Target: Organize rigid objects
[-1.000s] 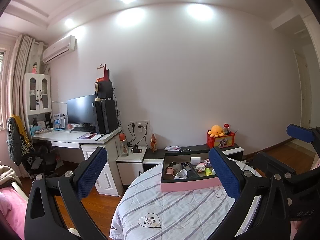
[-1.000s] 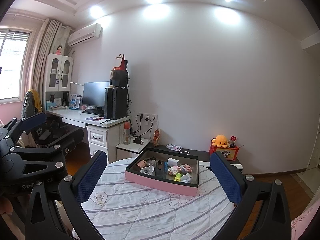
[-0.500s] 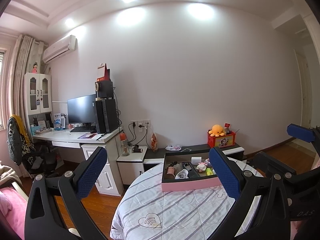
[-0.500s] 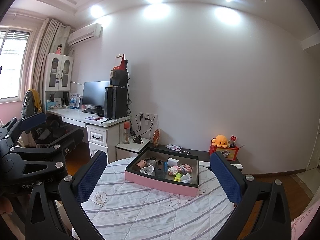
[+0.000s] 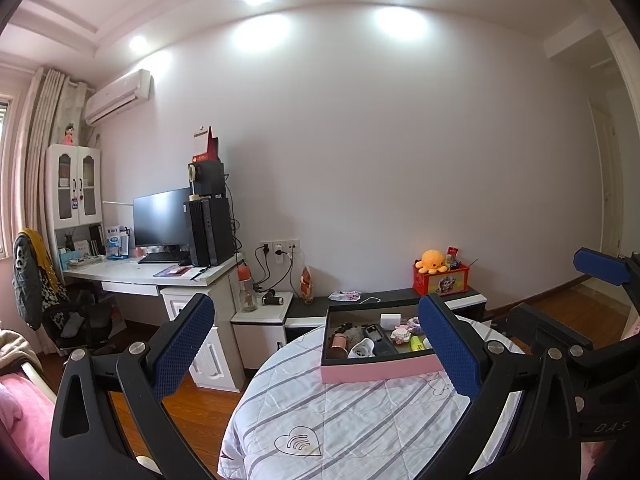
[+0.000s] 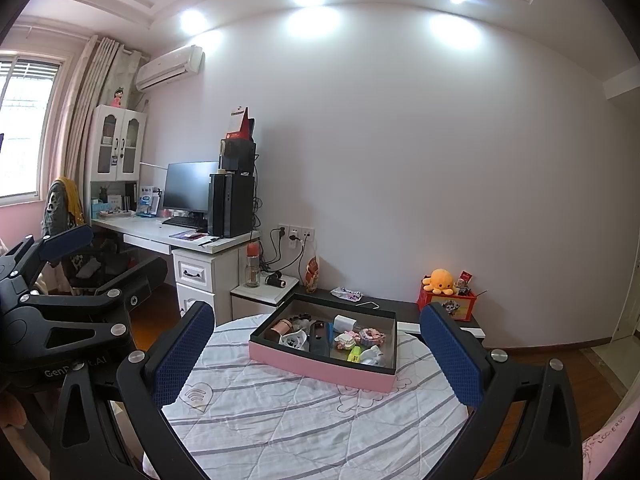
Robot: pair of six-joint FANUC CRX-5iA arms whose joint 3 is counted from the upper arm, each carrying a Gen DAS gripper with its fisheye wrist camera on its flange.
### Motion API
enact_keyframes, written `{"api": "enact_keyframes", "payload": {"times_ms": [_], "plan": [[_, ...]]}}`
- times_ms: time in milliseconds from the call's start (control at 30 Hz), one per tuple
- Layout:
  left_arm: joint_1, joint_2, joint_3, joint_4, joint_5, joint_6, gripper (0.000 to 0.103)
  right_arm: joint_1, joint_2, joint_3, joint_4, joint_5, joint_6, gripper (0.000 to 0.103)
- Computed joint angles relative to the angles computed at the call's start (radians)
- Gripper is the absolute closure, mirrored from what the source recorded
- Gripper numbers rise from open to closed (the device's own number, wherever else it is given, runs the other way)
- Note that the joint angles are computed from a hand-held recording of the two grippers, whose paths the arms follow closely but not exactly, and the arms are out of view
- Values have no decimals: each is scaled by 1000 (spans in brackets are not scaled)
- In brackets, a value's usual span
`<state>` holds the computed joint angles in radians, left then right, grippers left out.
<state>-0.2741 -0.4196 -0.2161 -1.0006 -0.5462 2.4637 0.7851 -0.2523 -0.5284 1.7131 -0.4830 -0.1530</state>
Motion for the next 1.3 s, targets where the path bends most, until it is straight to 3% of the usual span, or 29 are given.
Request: {"api": "enact_keyframes", "payload": {"times_ms": [1067, 1300], "plan": [[-12, 10, 8, -20, -12, 10, 0, 8, 3, 5, -23, -12, 22, 0], [-40, 10, 7, -81, -32, 59, 0, 10, 8, 10, -41, -9, 35, 0]]}}
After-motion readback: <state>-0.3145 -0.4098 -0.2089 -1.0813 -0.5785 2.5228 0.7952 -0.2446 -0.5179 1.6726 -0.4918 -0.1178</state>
